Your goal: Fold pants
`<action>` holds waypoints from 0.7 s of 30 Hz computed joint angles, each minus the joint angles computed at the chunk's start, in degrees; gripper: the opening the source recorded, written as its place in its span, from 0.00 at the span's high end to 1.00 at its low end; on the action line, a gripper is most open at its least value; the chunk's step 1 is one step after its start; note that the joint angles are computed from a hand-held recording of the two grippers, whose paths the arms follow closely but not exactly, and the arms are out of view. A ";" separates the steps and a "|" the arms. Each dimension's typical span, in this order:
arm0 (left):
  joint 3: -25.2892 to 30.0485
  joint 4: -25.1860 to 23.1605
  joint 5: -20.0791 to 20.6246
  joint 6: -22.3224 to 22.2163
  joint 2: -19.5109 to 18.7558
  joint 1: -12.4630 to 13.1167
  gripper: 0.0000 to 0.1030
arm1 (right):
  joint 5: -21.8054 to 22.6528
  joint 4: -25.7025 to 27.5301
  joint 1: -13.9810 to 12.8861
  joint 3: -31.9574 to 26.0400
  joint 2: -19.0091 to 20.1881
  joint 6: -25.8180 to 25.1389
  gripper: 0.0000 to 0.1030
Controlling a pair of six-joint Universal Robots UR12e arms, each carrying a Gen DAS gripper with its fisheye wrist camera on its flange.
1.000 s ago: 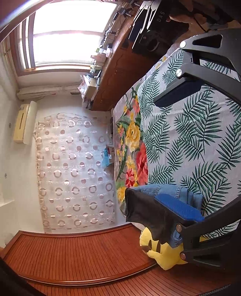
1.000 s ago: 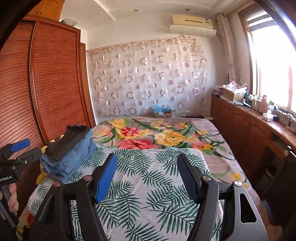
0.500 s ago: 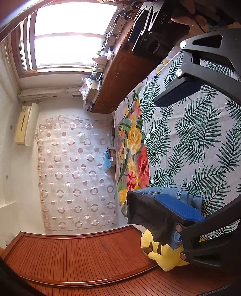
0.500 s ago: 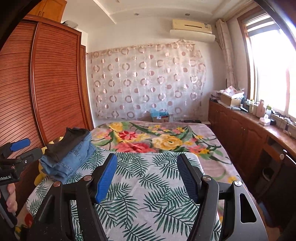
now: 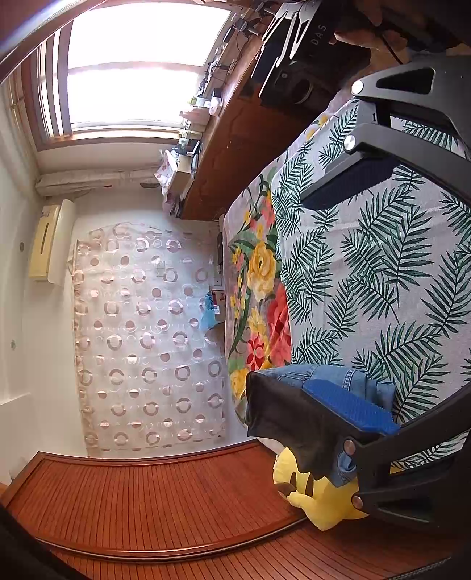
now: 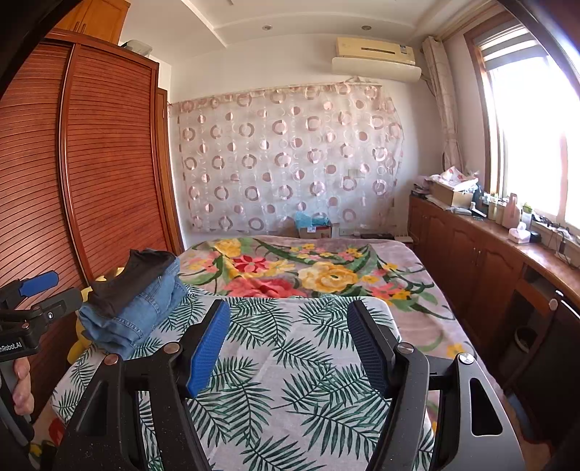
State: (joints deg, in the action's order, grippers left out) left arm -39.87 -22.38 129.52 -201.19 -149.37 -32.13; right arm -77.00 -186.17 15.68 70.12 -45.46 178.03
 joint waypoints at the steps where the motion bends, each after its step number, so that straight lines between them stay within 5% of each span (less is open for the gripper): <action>1: 0.00 0.00 0.00 0.00 0.00 0.00 0.08 | -0.08 -0.06 0.03 0.05 0.01 0.00 0.33; 21: -1.41 0.47 0.56 -0.89 0.67 -0.08 0.08 | 0.42 0.19 -0.32 -0.36 0.34 -0.47 0.33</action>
